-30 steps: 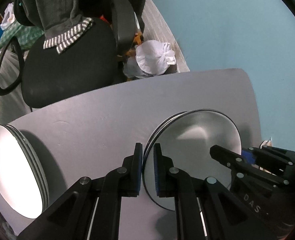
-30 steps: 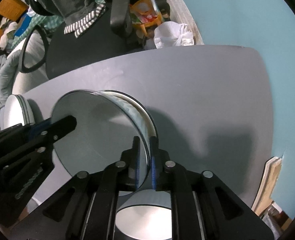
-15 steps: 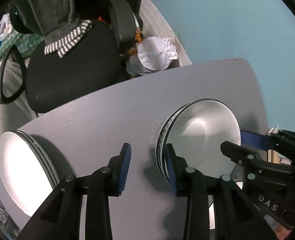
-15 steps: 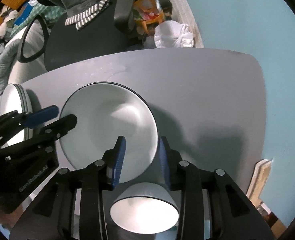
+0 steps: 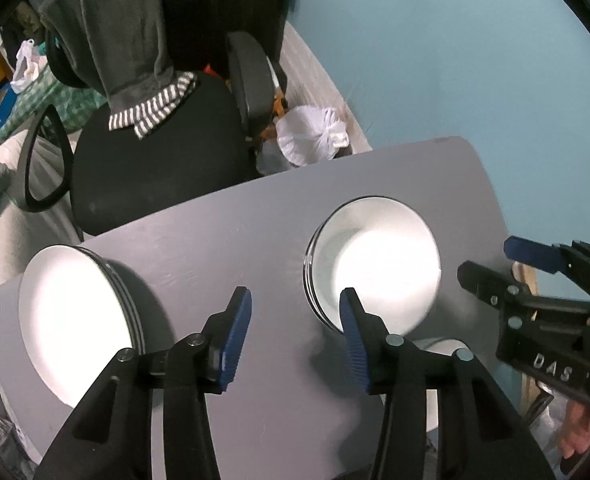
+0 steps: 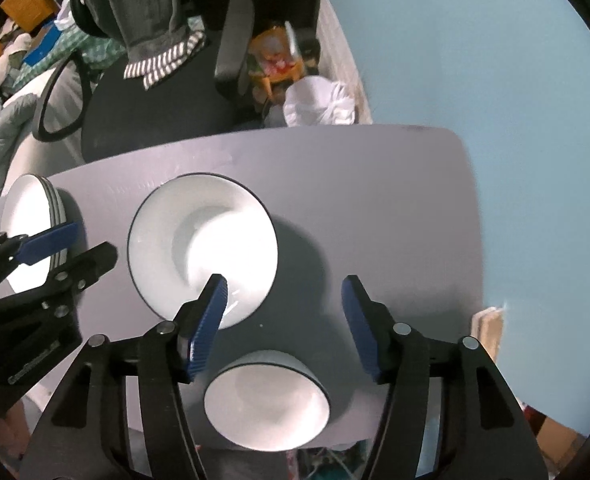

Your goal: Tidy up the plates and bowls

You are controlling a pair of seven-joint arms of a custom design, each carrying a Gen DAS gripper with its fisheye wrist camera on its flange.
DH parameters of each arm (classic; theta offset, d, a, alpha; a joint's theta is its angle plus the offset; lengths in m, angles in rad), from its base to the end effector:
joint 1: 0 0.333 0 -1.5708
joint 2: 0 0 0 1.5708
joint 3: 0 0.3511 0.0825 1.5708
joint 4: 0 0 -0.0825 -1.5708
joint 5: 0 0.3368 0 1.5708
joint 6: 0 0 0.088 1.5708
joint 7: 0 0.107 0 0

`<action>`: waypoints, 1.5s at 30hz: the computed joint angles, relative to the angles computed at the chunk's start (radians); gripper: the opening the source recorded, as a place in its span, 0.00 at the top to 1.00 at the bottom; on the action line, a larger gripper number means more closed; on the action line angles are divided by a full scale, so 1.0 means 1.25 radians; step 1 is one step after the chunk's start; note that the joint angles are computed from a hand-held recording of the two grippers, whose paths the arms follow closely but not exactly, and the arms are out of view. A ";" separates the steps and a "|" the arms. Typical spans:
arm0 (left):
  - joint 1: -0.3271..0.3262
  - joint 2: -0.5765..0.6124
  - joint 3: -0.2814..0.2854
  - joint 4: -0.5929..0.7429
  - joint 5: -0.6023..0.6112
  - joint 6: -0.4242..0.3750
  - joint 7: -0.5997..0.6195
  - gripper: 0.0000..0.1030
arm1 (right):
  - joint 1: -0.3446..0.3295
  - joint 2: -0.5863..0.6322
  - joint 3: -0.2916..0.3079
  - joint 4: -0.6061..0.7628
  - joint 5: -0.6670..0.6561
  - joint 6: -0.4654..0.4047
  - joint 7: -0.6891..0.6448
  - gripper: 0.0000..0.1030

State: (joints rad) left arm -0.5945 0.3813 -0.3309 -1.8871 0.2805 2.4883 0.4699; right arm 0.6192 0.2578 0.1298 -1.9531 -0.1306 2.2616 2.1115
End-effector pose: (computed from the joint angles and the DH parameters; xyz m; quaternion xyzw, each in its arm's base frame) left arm 0.3932 -0.4875 0.4012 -0.7048 0.6975 -0.1290 0.0104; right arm 0.4321 0.3899 0.4153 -0.7992 0.5994 -0.0384 0.0218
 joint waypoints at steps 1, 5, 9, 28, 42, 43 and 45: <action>-0.004 -0.014 0.002 -0.008 0.006 0.001 -0.008 0.52 | 0.004 -0.007 -0.001 -0.002 -0.008 0.001 0.009 0.42; -0.012 -0.061 0.005 -0.038 0.037 0.010 -0.034 0.46 | 0.012 -0.044 0.001 -0.014 -0.042 0.010 0.049 0.39; -0.025 -0.087 0.004 -0.032 0.084 -0.024 -0.044 0.43 | 0.012 -0.082 0.011 -0.024 -0.062 0.025 0.087 0.38; -0.004 -0.216 -0.034 -0.122 0.067 0.037 -0.043 0.36 | -0.001 -0.204 0.073 -0.073 -0.144 0.018 0.256 0.37; -0.012 -0.258 -0.054 -0.134 0.068 0.040 -0.002 0.30 | -0.015 -0.276 0.116 -0.109 -0.167 -0.004 0.342 0.37; -0.012 -0.259 -0.055 -0.135 0.064 0.044 0.003 0.30 | -0.016 -0.280 0.118 -0.110 -0.166 -0.004 0.345 0.37; -0.015 -0.261 -0.057 -0.132 0.062 0.042 0.009 0.30 | -0.019 -0.289 0.122 -0.115 -0.164 -0.003 0.351 0.37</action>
